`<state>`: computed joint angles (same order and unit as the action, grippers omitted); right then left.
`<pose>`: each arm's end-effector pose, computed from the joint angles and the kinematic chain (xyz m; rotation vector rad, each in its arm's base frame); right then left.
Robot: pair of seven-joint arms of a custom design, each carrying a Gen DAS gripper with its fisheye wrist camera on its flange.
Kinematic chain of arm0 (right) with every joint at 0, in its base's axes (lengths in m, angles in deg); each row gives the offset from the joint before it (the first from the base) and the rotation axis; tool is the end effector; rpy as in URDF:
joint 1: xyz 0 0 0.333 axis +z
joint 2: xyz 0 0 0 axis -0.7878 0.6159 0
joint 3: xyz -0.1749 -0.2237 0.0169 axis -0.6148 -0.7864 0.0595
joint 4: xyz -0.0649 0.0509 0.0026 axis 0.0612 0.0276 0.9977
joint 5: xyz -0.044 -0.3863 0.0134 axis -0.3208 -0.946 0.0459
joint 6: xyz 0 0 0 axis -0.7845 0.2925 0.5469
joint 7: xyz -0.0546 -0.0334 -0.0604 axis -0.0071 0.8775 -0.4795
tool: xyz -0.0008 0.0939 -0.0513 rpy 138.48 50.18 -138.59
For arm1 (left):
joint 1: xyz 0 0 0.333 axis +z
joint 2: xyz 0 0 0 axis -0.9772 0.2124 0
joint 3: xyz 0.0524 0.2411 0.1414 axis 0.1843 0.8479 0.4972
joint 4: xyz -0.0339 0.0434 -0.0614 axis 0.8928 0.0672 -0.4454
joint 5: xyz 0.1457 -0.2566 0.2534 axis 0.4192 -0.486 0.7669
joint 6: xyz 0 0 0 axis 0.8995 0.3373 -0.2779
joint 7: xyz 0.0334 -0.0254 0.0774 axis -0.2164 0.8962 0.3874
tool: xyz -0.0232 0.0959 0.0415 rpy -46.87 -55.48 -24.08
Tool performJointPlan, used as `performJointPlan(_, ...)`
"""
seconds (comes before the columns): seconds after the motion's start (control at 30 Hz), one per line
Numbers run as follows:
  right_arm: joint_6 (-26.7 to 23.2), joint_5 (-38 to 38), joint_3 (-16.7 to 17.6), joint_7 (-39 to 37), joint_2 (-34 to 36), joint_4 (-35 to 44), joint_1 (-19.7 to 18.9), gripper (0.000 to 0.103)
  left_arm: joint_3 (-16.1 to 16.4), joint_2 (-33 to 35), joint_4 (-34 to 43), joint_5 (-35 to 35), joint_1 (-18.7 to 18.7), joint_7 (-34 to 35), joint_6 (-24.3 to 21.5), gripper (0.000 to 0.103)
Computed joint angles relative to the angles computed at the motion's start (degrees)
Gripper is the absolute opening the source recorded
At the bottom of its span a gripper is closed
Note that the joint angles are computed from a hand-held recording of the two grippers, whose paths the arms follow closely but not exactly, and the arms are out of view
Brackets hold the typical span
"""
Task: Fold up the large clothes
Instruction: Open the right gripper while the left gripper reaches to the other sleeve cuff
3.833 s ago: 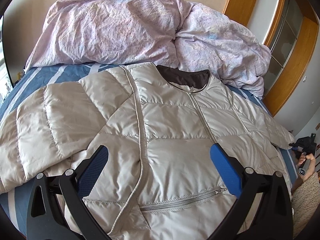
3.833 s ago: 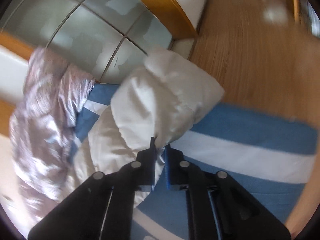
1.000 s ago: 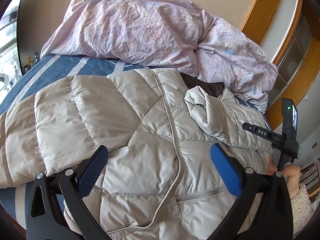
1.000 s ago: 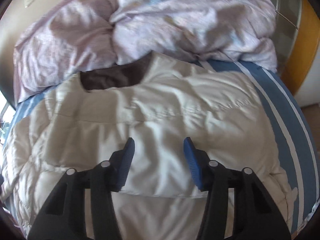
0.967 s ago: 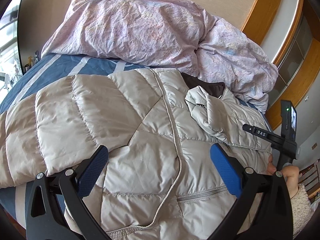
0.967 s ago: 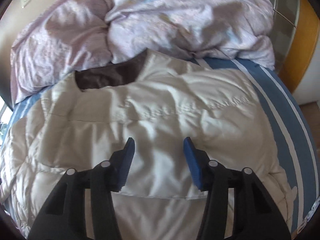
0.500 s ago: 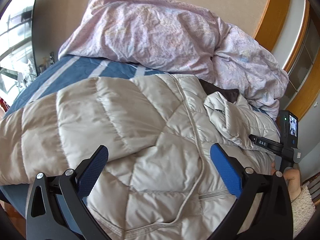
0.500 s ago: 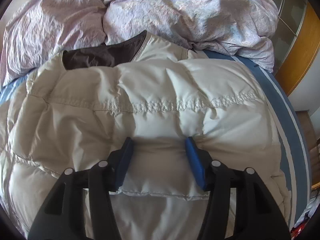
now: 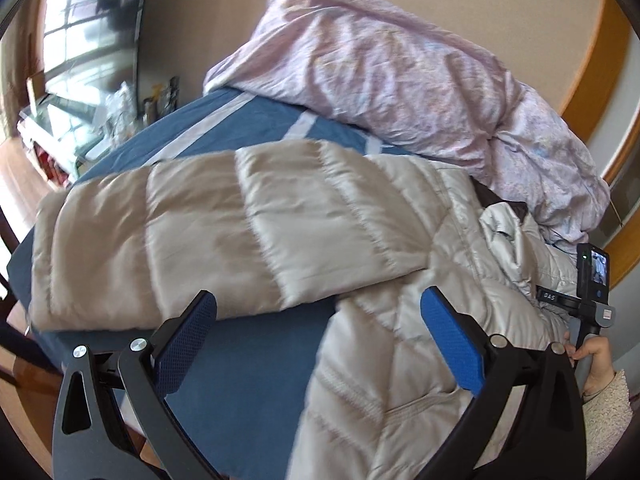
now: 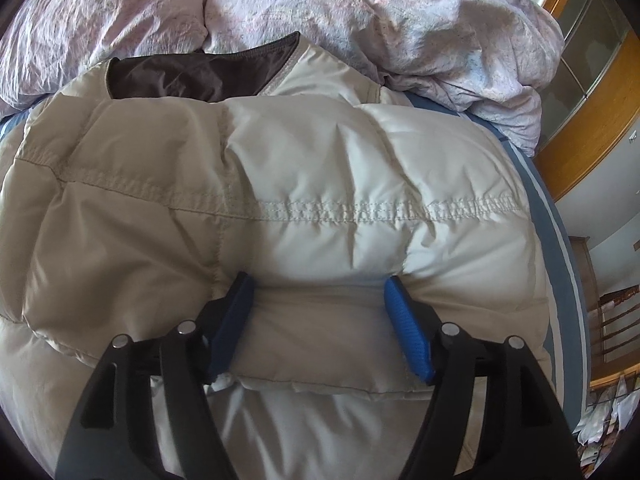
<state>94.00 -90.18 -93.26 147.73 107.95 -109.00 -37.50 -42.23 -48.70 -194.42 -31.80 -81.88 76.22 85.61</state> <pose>0.6714 0.1007 0.4329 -1.6145 2.4441 -0.8264 0.6289 -0.1535 0.4703 -1.9176 1.8661 -1.0324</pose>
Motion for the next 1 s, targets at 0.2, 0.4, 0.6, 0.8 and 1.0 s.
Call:
performJointPlan(0.2,0.0,0.6,0.1,-0.3,0.1,0.2,-0.1,0.070,1.0,-2.4,-5.0,-6.3,2.7,-3.1,-0.1,0.102)
performJointPlan(0.4,0.2,2.4,0.2,-1.1,0.0,0.3,-0.8,0.072,2.4,-2.2,-6.2,-9.5,4.2,-10.5,-0.5,0.097)
performJointPlan(0.6,-0.4,2.5,0.1,-1.4,-0.1,0.5,-0.8,0.081,3.5,-1.1,-6.0,-7.3,4.5,-18.0,1.3,0.088)
performJointPlan(0.8,-0.4,2.4,0.1,-1.4,-0.2,0.3,-0.8,0.081,4.2,0.1,-4.6,-3.1,4.6,-23.0,1.7,0.082)
performJointPlan(1.0,-0.4,2.3,0.2,-1.3,-0.3,0.1,-0.7,0.081,5.6,1.0,-3.9,2.6,3.8,-30.1,2.2,0.063)
